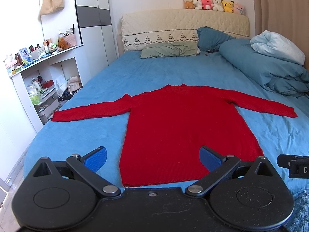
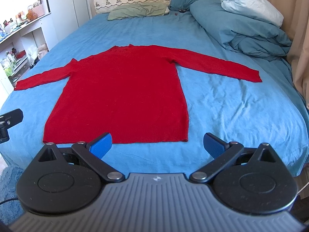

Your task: Fold small clothes

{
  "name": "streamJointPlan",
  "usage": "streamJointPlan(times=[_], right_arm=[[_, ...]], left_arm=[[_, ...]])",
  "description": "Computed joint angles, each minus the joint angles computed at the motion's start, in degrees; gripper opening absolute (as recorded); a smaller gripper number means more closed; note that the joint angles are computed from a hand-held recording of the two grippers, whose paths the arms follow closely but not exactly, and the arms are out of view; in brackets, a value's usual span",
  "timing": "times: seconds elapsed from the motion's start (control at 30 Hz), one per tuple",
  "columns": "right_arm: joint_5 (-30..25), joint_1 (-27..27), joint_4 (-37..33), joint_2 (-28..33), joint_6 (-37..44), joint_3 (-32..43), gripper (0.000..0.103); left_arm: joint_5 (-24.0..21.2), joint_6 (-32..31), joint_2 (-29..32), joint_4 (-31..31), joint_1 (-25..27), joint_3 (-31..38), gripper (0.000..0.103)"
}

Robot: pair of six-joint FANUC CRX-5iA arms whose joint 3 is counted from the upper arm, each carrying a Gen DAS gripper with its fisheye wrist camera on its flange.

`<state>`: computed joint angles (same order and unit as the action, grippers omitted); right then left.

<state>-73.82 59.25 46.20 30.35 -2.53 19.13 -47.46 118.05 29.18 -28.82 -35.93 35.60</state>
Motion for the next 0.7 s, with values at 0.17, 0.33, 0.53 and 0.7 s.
streamJointPlan(times=[0.17,0.33,0.53,0.7], right_arm=[[-0.3,0.1,0.2,0.1,-0.2,0.1,0.103],[-0.2,0.1,0.2,0.0,-0.2,0.0,0.103],[-0.3,0.1,0.2,0.1,-0.1,0.2,0.103],[-0.3,0.1,0.2,0.0,-0.1,0.2,0.103]], left_arm=[[-0.1,0.2,0.0,0.0,-0.1,0.1,0.103],[0.1,0.1,-0.3,0.0,-0.2,-0.1,0.103],[-0.1,-0.1,-0.2,0.0,-0.2,0.2,0.103],[-0.3,-0.1,0.0,0.2,-0.2,0.5,0.103]])
